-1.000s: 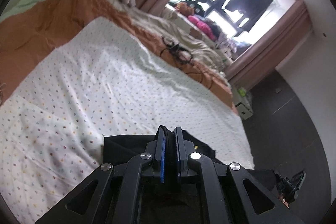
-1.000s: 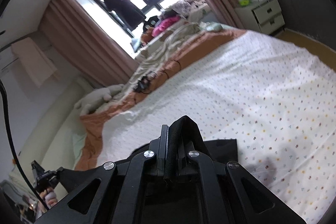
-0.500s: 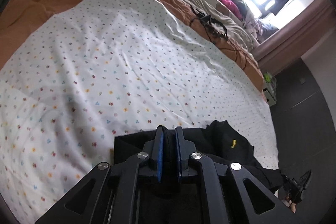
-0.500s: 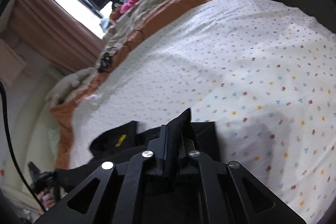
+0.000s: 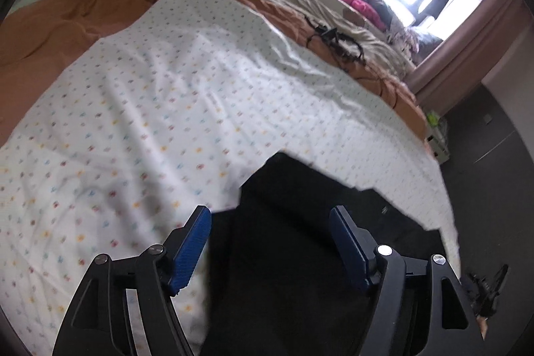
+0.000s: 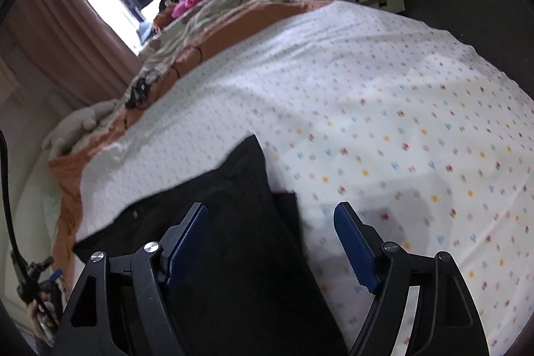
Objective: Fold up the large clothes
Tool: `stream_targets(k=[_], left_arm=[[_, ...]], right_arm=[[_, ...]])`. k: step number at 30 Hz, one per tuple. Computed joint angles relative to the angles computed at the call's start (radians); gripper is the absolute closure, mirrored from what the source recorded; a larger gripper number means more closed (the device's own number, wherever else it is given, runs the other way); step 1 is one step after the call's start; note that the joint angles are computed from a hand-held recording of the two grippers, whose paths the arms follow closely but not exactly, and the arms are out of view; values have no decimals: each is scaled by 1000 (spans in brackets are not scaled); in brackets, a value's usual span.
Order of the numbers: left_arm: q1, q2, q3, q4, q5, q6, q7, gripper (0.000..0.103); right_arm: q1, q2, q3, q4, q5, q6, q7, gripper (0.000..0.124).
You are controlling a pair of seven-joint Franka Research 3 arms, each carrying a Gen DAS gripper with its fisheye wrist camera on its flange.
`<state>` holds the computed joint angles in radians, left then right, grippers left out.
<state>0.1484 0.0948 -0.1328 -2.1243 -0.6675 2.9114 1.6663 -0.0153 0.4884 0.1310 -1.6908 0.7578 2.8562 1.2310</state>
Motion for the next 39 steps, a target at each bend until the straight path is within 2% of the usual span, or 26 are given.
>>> stream_targets(k=[3, 7, 14, 17, 19, 22, 25, 27, 30, 32, 34, 39], left_arm=[[-3, -25, 7, -60, 16, -28, 7, 30], [-18, -51, 24, -127, 55, -67, -2, 38], [-76, -137, 52, -276, -50, -87, 110, 40], [-107, -165, 64, -328, -40, -90, 115, 50], [-127, -176, 71, -361, -33, -85, 120, 68], [-145, -190, 82, -398, -29, -71, 105, 73], [-142, -222, 80, -436, 86, -39, -5, 74], [-144, -241, 83, -453, 159, -25, -70, 74], [-172, -278, 110, -481, 188, -3, -102, 74], [-208, -295, 144, -494, 153, 15, -85, 74], [-242, -309, 176, -508, 114, 31, -60, 74], [-273, -335, 221, -526, 85, 44, -44, 74]], right_arm=[[10, -17, -15, -44, -29, -19, 2, 46], [45, -37, -57, -101, -114, -54, 34, 46], [35, -104, -40, -232, -108, -49, -36, 46], [38, -125, -39, -277, -92, -45, -58, 48], [54, -134, -55, -309, -109, -38, -50, 50], [112, -145, -117, -349, -209, -8, 50, 50], [166, -165, -181, -373, -342, 8, 185, 51], [192, -187, -207, -381, -428, 21, 252, 58], [202, -218, -202, -378, -502, 47, 291, 58], [199, -223, -185, -359, -525, 52, 290, 58], [190, -218, -151, -321, -520, 43, 256, 58], [232, -163, -115, -197, -566, 17, 198, 58]])
